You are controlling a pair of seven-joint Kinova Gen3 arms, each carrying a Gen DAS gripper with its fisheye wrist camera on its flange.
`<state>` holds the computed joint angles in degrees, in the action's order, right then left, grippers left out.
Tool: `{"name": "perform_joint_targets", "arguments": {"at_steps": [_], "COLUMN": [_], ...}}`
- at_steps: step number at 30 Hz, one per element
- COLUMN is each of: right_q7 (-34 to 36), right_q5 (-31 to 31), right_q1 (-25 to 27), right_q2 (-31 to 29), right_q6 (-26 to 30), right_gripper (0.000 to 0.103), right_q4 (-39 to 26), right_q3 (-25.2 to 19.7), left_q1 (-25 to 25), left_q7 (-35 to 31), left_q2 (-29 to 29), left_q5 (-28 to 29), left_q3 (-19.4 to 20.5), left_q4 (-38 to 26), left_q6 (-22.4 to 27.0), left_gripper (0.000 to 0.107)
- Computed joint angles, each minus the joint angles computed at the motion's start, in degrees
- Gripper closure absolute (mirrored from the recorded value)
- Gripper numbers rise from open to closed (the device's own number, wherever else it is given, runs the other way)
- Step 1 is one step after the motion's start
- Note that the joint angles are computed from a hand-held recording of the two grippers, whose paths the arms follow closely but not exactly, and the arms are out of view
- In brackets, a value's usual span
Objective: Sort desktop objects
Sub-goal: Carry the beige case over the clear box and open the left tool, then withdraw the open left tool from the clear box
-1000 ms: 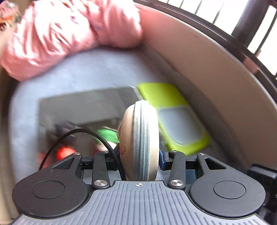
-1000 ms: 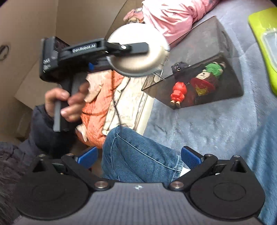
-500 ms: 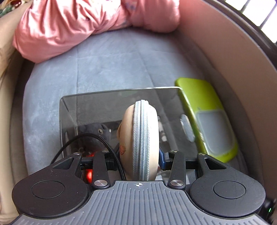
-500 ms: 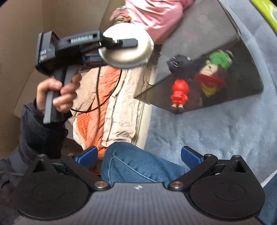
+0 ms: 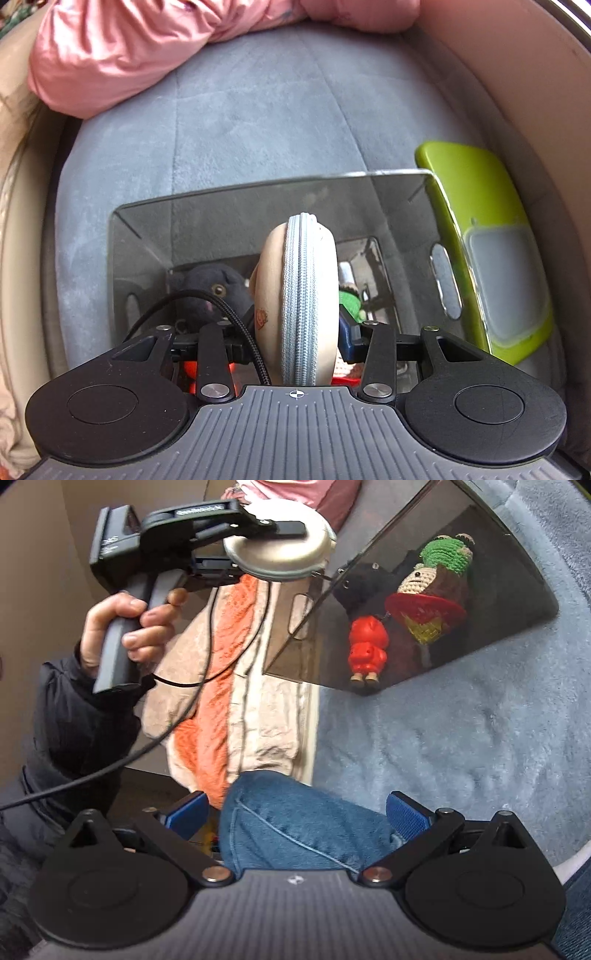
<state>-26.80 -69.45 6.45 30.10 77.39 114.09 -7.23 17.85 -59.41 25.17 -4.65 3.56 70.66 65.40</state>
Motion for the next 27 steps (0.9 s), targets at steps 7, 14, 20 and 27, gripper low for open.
{"name": "perform_joint_targets", "arguments": {"at_steps": [7, 14, 20, 27], "right_q7": [0.4, 0.9, 0.8, -0.1], "right_q5": [1.2, 1.2, 1.5, 1.8], "right_q1": [-0.8, -0.8, -0.9, -0.8], "right_q2": [-1.2, -1.5, -1.6, -0.7], "right_q6": [-0.8, -0.9, -1.0, -0.2], "right_gripper": [0.000, 0.000, 0.000, 0.000], "right_q4": [-0.1, 0.1, 0.1, -0.5], "right_q3": [0.0, 0.0, 0.1, 0.1], "left_q1": [0.6, -1.8, -3.4, -3.2], "left_q7": [-0.1, 0.2, 2.3, 2.9], "left_q2": [1.9, 4.9, 7.3, 7.9], "left_q5": [1.6, 7.7, 10.8, 9.4], "left_q3": [0.8, 1.6, 1.4, 0.7], "left_q4": [-3.2, -4.4, -4.3, -3.9], "left_q6": [0.5, -1.4, -1.8, -1.4], "left_gripper": [0.063, 0.063, 0.064, 0.065]}}
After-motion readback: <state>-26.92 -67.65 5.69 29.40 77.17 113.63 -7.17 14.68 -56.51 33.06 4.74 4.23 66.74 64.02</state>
